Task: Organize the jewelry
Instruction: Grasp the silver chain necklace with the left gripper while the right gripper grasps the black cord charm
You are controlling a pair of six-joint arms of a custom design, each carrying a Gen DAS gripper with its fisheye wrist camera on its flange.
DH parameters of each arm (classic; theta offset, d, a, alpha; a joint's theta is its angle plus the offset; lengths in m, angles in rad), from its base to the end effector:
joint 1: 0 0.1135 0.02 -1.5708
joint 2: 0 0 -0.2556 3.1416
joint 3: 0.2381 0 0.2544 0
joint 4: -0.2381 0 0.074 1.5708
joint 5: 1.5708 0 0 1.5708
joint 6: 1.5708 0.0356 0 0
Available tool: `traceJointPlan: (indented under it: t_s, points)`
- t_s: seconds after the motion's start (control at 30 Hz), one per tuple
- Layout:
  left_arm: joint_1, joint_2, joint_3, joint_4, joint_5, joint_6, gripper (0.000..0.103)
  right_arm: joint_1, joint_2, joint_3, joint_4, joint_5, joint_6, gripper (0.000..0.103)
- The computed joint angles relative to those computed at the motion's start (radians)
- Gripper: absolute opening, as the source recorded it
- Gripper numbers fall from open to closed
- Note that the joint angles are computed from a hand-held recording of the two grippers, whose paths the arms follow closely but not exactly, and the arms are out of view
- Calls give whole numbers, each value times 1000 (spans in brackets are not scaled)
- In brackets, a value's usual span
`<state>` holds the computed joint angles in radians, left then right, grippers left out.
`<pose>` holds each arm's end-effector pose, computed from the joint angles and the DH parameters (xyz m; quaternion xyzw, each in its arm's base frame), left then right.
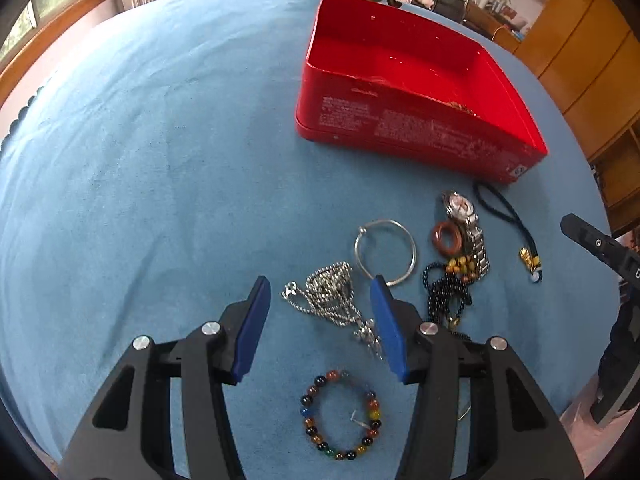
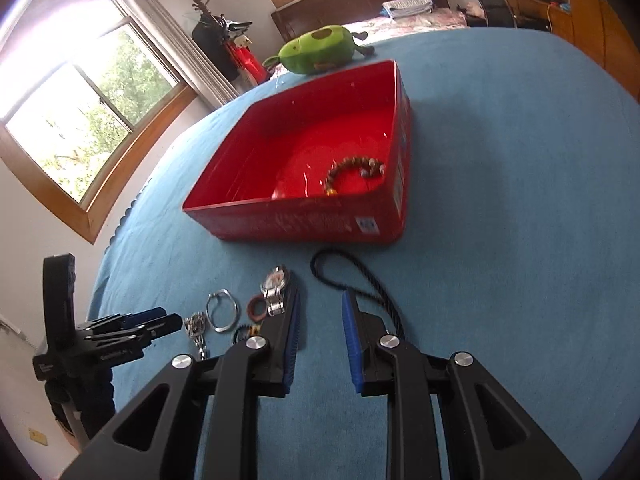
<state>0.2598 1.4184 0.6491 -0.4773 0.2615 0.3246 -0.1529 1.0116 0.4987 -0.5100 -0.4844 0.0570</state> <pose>0.2295 0.0515 0.1345 0.0527 0.9773 -0.0771 0.1903 0.1846 -0.0117 0.1711 0.0334 0.9363 0.2180 0.2734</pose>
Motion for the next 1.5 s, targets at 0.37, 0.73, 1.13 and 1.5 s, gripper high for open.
traceJointPlan:
  t_s: [0.37,0.73,1.13,1.5]
  points:
    - [-59,17,-81,156,-99,-69,61,-58,-96,-91,-68,2,-57,26]
    - [-127,75,-110,240,-122,-91,51,-83,-55,-107,-37,6,-56,26]
    - [-89,42,-123,220,-63,-93,18,-150,91,-58,26,1,-54,26]
    - [20,-23,-123,134,29,-3,15,-38,193,-43,83,96,-20,28]
